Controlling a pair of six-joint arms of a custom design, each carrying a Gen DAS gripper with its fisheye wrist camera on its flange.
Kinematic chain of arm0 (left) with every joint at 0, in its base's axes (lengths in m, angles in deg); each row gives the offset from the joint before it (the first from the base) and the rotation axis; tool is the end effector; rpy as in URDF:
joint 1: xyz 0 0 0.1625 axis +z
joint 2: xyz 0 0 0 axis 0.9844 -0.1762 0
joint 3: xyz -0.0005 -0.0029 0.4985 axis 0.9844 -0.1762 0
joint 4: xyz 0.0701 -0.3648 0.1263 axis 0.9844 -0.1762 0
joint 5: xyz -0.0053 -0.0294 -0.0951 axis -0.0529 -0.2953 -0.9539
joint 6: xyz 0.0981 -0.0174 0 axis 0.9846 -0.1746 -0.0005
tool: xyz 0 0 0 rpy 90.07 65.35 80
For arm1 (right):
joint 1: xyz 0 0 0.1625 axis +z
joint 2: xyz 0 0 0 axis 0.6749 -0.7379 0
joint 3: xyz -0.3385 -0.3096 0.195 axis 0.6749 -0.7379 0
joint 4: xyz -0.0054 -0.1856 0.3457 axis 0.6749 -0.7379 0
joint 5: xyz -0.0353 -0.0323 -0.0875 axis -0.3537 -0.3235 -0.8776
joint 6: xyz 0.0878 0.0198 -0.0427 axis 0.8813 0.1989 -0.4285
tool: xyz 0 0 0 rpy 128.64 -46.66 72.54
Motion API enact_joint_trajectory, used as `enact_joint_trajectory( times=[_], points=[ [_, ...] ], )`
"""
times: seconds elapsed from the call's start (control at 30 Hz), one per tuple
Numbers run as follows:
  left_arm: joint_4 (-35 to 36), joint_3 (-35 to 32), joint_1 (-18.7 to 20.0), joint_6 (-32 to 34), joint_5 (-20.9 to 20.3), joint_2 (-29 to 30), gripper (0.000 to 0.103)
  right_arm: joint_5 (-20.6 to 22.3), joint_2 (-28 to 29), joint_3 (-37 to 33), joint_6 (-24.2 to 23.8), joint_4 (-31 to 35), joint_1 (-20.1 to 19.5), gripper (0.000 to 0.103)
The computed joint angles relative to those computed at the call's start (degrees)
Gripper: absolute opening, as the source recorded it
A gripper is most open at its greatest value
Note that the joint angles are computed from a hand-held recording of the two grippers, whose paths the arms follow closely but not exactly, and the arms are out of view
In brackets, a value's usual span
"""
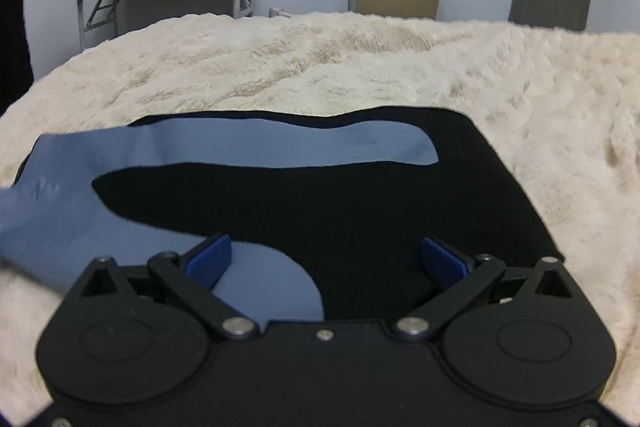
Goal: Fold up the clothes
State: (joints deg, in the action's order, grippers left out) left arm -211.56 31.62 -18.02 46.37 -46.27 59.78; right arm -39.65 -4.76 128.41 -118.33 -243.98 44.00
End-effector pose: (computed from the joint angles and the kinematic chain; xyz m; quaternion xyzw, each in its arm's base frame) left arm -0.1384 -0.6864 0.0861 0.0498 0.8610 -0.4494 0.2327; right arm 0.0616 -0.7970 0.1312 0.2966 -0.8143 0.3894 0.3118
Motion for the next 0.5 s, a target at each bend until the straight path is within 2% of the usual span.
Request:
enact_joint_trajectory(
  times=[0.23, 0.3, 0.5],
  points=[
    [1.5, -0.3, 0.0, -0.7, 0.7, 0.0, 0.100, 0.7, -2.7, 3.3, -1.1, -0.3, -0.5, 0.101],
    [1.6, -0.2, 0.0, -0.7, 0.7, 0.0, 0.100, 0.5, -3.2, 3.1, 0.2, -1.6, -0.3, 0.094],
    [2.1, -0.1, 0.0, -0.7, 0.8, -0.2, 0.100, -2.8, -4.3, -6.3, 8.1, 1.4, -0.6, 0.092]
  ],
)
